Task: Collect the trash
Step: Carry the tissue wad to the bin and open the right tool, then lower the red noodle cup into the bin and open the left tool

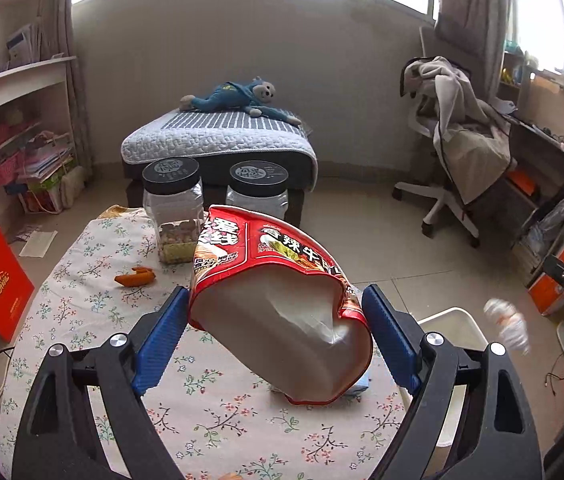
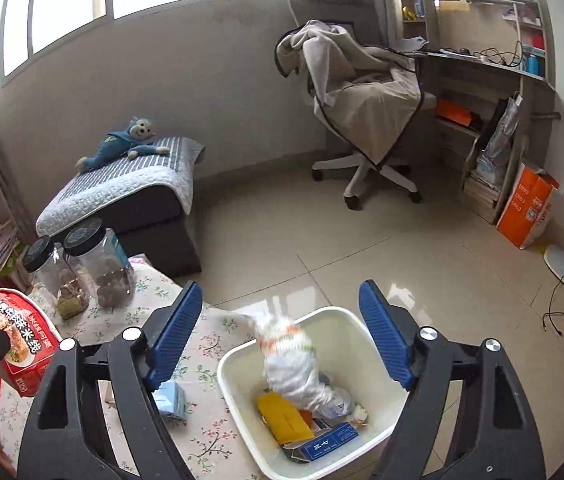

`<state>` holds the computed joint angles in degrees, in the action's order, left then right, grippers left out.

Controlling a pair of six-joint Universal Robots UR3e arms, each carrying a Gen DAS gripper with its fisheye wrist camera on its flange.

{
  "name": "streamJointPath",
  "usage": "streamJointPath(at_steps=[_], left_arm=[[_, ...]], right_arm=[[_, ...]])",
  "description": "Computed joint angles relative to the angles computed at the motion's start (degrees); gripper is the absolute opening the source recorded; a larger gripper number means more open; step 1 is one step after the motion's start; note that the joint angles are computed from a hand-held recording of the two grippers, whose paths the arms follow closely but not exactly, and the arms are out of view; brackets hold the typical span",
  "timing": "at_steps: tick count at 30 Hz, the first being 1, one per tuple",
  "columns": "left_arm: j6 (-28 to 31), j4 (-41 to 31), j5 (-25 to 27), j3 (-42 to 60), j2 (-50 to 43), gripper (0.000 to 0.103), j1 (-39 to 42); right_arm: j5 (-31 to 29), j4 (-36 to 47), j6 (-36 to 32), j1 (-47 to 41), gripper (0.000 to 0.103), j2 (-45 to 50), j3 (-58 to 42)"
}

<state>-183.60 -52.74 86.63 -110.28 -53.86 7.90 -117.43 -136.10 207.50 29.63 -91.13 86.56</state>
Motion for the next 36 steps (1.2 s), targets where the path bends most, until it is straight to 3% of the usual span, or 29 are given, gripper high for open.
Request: streamJointPath(at_steps=[3,10,18,25,32,36], left_arm=[[-5.1,4.2,6.0,2.0,-6.1,0.085,-9.9],[-15.3,9.9,15.0,12.9,-24.1,0.085,-29.6],[-18.3,10.7,20.0,29.0,-41.1,0.085,-42.1],[-19.2,3.1,13.4,38.8,-48.9,0.087,-41.7],[-16.9,2.9,12.8,29.2,-40.1,0.089,-34.5],[-14.5,0.8,11.0,21.8,-32.2,0.09,-24.5]], right_arm=[[-3.3,-1.6,0.4,-1.5,0.097,-3.6,3.7],[-3.8,-2.7,1.8,-9.3,0.096,-12.1,10.7],[-1.4,-2.1,1.6,-18.9,0.096,-20.0,16.7],[-0.1,-1.0,1.7,-23.2,0.096,-23.0,18.8],[-6.5,-1.1,2.6,-13.9,0.096,-15.4,13.7],[-8.5,-0.7,2.7,-6.4,0.096,-8.2,7.6]])
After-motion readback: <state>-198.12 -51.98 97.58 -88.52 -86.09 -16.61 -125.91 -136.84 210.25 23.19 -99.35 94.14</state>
